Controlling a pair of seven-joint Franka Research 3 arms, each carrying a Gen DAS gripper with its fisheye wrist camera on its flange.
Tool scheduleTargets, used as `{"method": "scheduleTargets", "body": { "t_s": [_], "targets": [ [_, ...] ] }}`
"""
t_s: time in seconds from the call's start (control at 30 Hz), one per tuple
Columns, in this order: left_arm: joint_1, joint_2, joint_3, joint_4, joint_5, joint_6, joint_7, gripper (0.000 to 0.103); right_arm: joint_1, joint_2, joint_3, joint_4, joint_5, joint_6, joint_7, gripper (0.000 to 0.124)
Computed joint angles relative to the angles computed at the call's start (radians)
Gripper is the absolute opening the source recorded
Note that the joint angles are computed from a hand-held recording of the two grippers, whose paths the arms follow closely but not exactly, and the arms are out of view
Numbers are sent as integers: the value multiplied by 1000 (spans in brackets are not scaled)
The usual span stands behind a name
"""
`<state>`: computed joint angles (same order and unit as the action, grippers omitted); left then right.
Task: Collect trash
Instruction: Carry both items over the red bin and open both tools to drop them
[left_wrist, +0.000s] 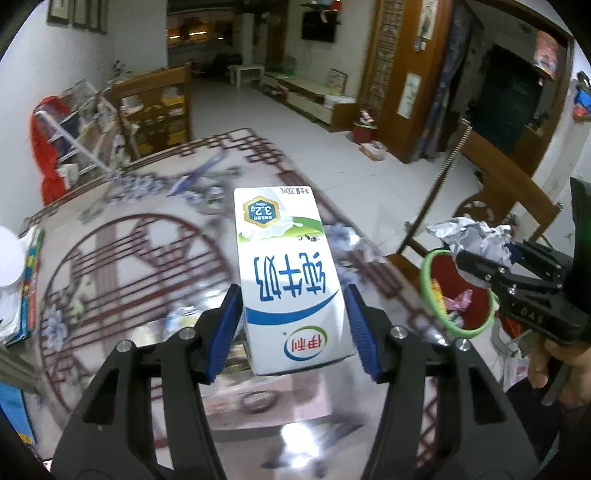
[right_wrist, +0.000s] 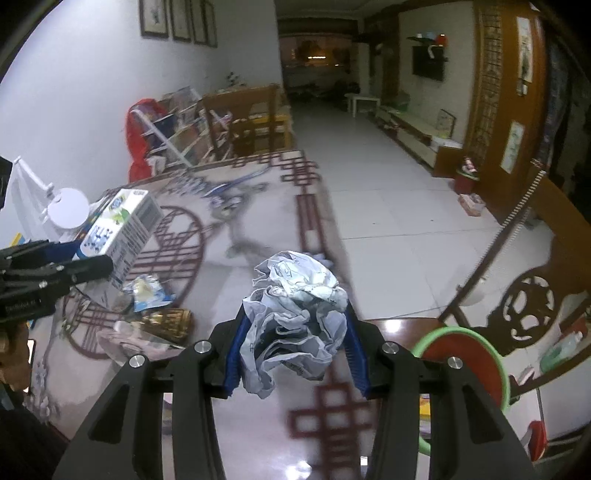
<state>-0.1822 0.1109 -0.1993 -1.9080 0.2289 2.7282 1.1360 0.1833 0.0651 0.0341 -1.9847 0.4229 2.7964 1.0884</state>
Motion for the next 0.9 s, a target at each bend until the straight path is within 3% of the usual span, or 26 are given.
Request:
{"method": "scheduleTargets", "body": {
  "t_s": [0.4,0.9],
  "targets": [
    [-91,233,-57,287,-27,-60,67,54,-97,-22,-62,-13,29,-4,-27,44],
    [-246,582,-88,759,-68,-224,186,54,-221,32,-113,-4,57,-28,-36,44]
  ]
}}
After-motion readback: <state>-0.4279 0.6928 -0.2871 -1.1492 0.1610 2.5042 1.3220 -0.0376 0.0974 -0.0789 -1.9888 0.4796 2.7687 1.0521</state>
